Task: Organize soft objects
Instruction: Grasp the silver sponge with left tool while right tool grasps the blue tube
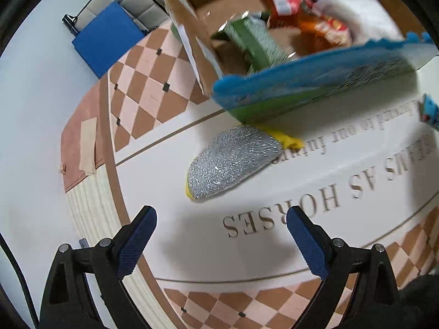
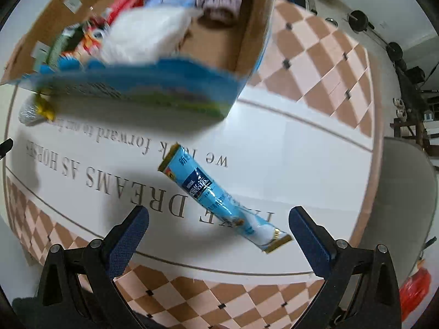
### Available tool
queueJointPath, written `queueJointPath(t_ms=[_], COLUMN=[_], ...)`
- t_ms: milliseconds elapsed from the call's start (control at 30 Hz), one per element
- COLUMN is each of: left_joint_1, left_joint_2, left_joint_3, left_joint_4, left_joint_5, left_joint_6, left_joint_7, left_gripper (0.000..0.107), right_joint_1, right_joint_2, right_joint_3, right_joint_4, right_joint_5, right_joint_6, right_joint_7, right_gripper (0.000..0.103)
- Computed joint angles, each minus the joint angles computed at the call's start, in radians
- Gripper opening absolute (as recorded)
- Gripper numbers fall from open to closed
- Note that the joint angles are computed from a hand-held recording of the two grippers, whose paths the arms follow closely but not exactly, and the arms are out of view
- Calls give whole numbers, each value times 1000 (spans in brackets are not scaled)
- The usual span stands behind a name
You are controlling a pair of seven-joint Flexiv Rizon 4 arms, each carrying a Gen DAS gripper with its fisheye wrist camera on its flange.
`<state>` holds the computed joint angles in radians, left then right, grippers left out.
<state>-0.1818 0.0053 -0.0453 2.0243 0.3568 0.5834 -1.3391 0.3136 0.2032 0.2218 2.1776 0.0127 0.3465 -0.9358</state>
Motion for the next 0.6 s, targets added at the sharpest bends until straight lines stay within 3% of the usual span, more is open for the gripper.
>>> queueJointPath(t_ms=[200, 500, 533, 600], left_joint_1=[-8, -37, -40, -53], left_joint_2=[-66, -140, -142, -142], left_joint_3=[-3, -2, -3, -1], left_joint_4=[-22, -47, -41, -35], left_joint_5=[86, 48, 33, 42], left_joint_6=[56, 73, 79, 81], left_joint_7=[-13, 181, 205, 211], left_gripper=[97, 97, 93, 57], right_joint_1=[0, 11, 13, 15], right_joint_2=[-69, -104, -105, -101], right_joint_3=[-4, 2, 3, 7], right_joint_4=[31, 58, 60, 72], right_joint_5=[14, 61, 69, 80], right_joint_6=[56, 81, 85, 93], right_joint_7=[27, 1, 0, 3], right_gripper=[103, 103, 103, 99])
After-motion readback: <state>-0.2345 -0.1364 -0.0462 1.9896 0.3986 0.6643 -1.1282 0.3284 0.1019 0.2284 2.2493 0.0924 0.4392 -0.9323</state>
